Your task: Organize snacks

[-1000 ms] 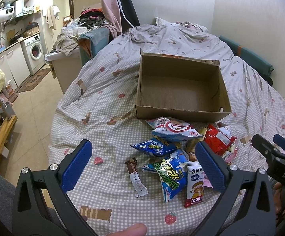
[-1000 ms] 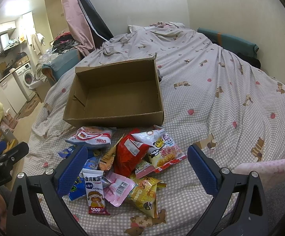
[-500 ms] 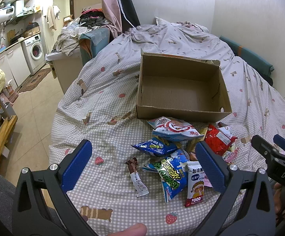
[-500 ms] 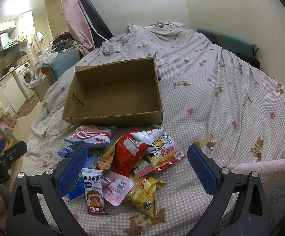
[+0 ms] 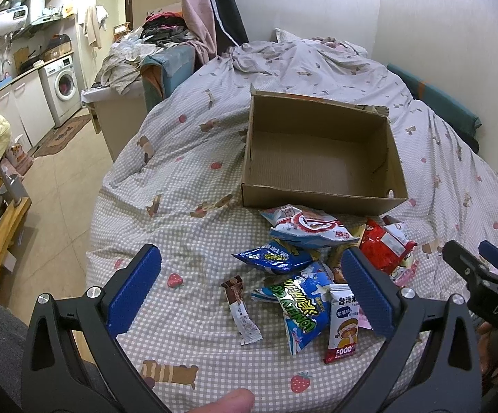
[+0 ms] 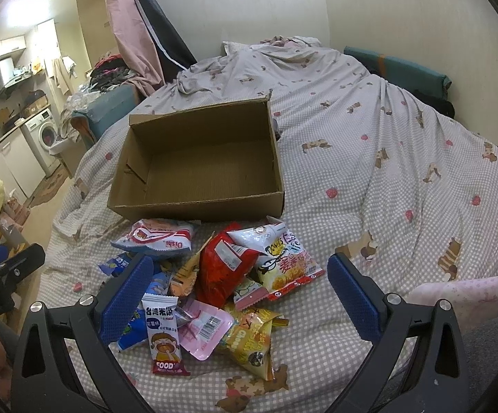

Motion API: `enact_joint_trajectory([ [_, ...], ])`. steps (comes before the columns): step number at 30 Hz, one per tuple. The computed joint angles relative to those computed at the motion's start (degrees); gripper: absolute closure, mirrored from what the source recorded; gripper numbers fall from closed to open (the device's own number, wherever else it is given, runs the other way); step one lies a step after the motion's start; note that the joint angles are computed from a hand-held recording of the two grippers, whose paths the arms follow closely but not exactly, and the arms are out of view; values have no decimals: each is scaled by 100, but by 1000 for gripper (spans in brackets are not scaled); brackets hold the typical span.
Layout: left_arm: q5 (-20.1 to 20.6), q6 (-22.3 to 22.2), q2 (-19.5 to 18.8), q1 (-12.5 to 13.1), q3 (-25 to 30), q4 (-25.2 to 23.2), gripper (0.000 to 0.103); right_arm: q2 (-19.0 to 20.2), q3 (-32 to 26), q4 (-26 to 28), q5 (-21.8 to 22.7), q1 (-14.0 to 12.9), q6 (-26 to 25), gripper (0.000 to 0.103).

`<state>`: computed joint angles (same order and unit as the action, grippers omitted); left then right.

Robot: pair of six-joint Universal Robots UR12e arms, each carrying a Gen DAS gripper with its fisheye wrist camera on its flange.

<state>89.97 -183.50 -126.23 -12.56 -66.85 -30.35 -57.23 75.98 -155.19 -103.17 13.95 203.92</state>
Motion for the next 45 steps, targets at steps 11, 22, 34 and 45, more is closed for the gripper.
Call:
enact_joint_trajectory([
  [11, -55, -1155, -224, 278, 544, -1366, 0, -6, -34, 299, 40, -28, 263, 0],
  [22, -624, -1248, -1115, 332, 1968, -4412, 30, -98, 59, 862, 594, -280, 1020, 0],
  [34, -611, -1041, -1379, 198, 1886, -4219, 79, -61, 22, 1475, 2550, -833, 1451, 6],
  [45, -498, -931, -1418, 170, 2099, -4370, 90, 675, -1069, 2302, 3810, -905, 1135, 41],
])
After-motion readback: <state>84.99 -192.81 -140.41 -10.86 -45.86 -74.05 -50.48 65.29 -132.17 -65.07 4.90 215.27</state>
